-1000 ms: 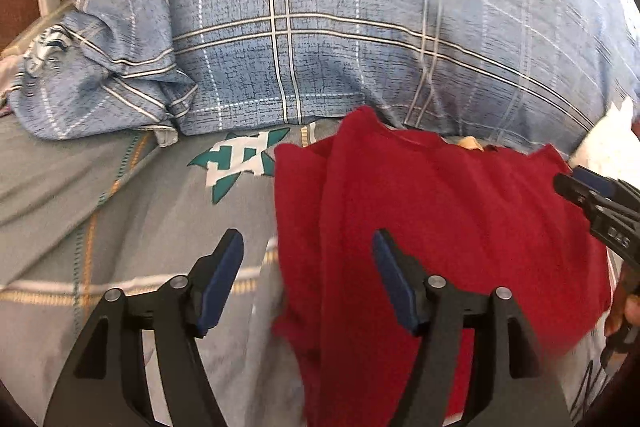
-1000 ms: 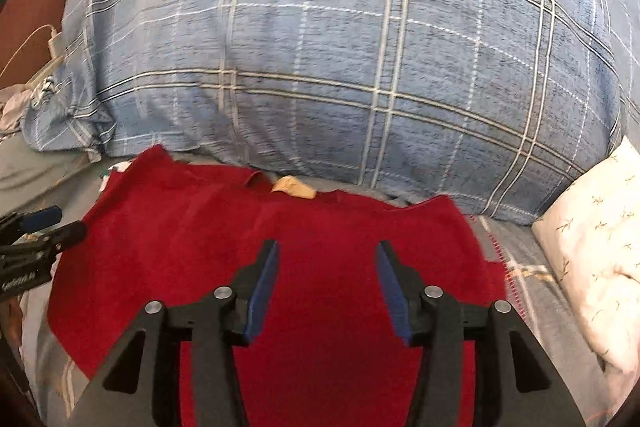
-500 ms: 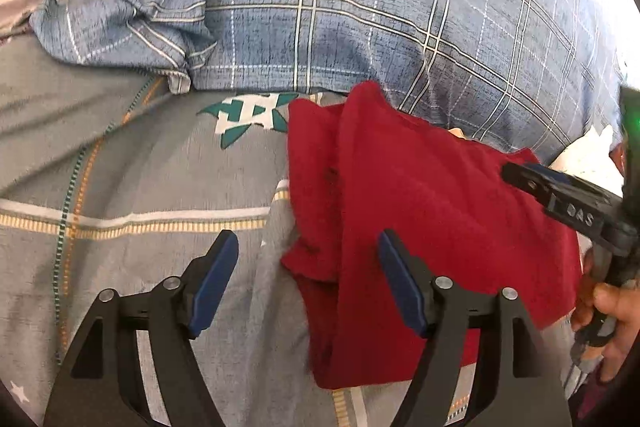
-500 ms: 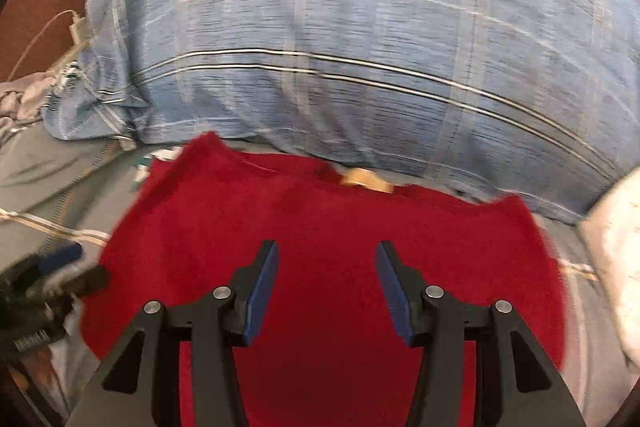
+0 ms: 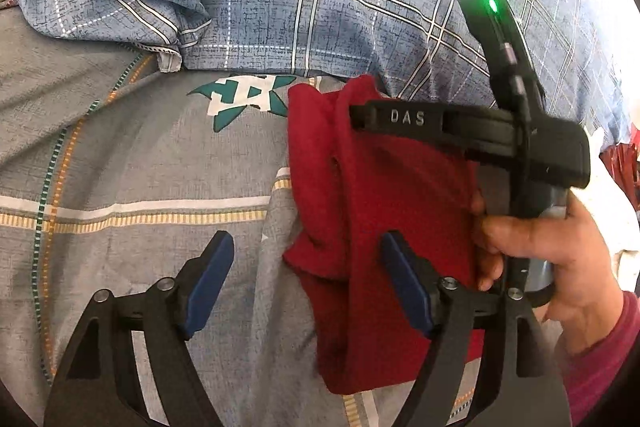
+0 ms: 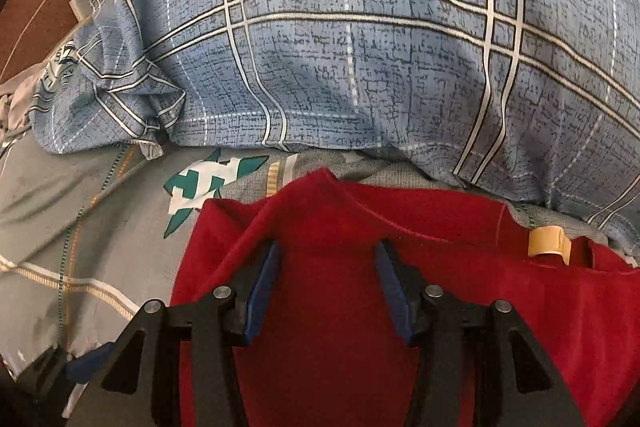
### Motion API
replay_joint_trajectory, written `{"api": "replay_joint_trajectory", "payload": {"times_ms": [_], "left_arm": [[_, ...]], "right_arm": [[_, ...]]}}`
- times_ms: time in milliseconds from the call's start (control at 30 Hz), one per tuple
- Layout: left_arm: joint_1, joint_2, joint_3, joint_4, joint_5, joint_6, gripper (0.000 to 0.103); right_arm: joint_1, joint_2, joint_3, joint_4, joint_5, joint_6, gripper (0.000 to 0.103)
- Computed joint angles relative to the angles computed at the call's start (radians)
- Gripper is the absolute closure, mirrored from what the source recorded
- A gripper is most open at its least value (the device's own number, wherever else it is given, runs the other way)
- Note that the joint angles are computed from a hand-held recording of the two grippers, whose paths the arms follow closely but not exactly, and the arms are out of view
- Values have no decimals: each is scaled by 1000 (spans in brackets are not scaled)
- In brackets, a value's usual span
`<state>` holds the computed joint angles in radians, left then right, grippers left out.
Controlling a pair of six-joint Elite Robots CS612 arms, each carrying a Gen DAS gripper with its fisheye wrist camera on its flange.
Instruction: Fold small clothes
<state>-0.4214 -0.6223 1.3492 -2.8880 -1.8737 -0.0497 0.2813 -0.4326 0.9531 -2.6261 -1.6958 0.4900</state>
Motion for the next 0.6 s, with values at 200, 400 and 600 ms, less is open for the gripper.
{"api": "replay_joint_trajectory", "payload": {"times_ms": [200,400,600], "left_arm": [[2,3,-1,2,-5,-8,24],[1,3,1,-6,0,-10,23],[1,4,0,-6,2,-12,23]], "right_arm": [[-3,-33,30,-26,66,17,26],[11,15,-88,112,76,-57,23],[35,71,-188,212,-20,-128,35]]}}
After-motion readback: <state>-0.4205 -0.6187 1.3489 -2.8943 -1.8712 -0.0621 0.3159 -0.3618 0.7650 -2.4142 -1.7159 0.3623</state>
